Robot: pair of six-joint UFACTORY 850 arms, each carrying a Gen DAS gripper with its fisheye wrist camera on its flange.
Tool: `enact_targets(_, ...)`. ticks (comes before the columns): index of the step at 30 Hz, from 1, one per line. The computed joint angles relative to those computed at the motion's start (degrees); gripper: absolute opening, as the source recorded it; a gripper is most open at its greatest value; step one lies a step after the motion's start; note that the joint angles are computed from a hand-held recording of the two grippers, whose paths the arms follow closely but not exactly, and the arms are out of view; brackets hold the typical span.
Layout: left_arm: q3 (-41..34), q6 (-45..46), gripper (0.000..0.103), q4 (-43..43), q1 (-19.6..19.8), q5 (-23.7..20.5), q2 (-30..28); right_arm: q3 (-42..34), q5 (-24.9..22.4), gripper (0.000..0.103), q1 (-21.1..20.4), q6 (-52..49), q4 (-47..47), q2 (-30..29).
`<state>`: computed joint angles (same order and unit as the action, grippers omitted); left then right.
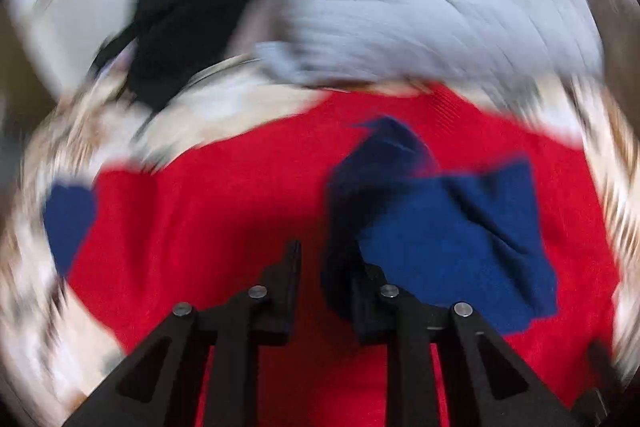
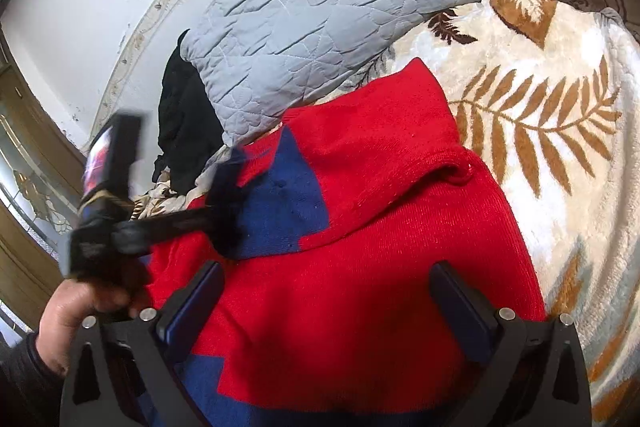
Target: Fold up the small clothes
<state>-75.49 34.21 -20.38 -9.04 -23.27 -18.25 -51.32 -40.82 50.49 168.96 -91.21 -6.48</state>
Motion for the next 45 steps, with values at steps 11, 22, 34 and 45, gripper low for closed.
enact_targets(11,-2.9,12.1,0.029,-22.2,8.7,-11.1,-4.3,-0.5,0.2,0.103,-0.2,-1.5,1.2,-0.3)
enact_targets(22,-2.3,13.7,0.006,-26.5,8.2,-11.0,-1.0,-0.6,0.2,0.103,-0.3,-2.0,1.6,-0.3)
enact_targets(34,3.2,15.2,0.009,-22.9,8.9,-6.1,0.5,0.2,2.2,0.103,-1.0,-0.2,1.4,1.5)
enact_targets(45,-2.1,15.4,0.034,-21.9,11.2,-16.6,-1.9,0.5,17.6,0.1,-17.1,-5.4,12.1,4.5)
